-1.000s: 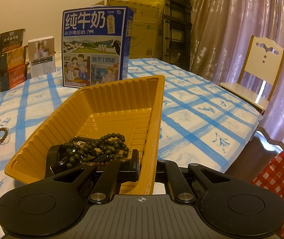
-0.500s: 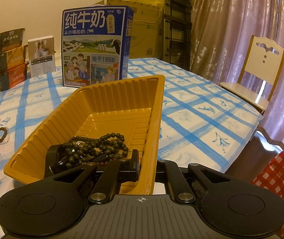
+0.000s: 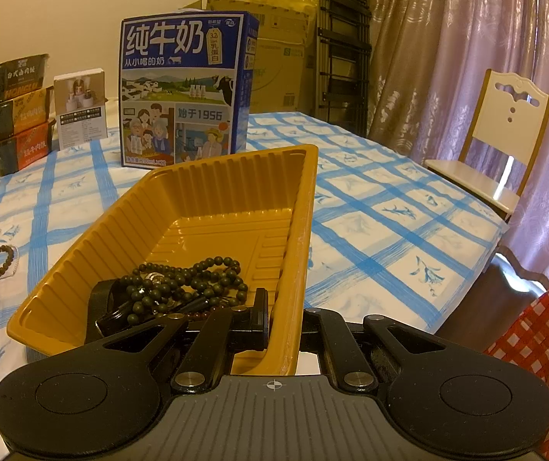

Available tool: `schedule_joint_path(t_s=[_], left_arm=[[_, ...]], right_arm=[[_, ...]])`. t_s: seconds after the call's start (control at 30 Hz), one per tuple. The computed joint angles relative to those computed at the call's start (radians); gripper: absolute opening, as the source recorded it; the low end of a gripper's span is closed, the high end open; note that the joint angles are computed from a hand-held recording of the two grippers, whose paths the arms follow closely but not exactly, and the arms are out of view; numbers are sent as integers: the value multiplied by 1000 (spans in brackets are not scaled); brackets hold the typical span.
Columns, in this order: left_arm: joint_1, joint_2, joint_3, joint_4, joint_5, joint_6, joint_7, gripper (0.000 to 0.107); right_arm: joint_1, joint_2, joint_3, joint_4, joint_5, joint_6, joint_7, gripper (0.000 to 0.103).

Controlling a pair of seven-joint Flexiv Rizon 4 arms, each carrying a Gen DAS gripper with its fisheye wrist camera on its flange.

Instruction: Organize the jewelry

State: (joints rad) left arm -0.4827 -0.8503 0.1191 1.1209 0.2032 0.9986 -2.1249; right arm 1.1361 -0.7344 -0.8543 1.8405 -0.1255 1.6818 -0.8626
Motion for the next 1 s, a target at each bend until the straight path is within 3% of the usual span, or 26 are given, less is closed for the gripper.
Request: schedule_joint_path(t_s=[0.33,0.63,0.83,1.0], left_arm=[[-24,92,47,82,60,64,-73,5],[-54,228,117,138,198,107,-205,5],[-53,287,111,119,287,106,-261,5],[-38,309,75,87,315,120,-248,5]], right_arm=[[-1,0,1,-1,0,-1,0,7],[0,-2,-1,-2,0,0,-1,7],[-1,-2,0,-1,2,1,-3,7],[1,-2,-2,0,2,1,-3,7]])
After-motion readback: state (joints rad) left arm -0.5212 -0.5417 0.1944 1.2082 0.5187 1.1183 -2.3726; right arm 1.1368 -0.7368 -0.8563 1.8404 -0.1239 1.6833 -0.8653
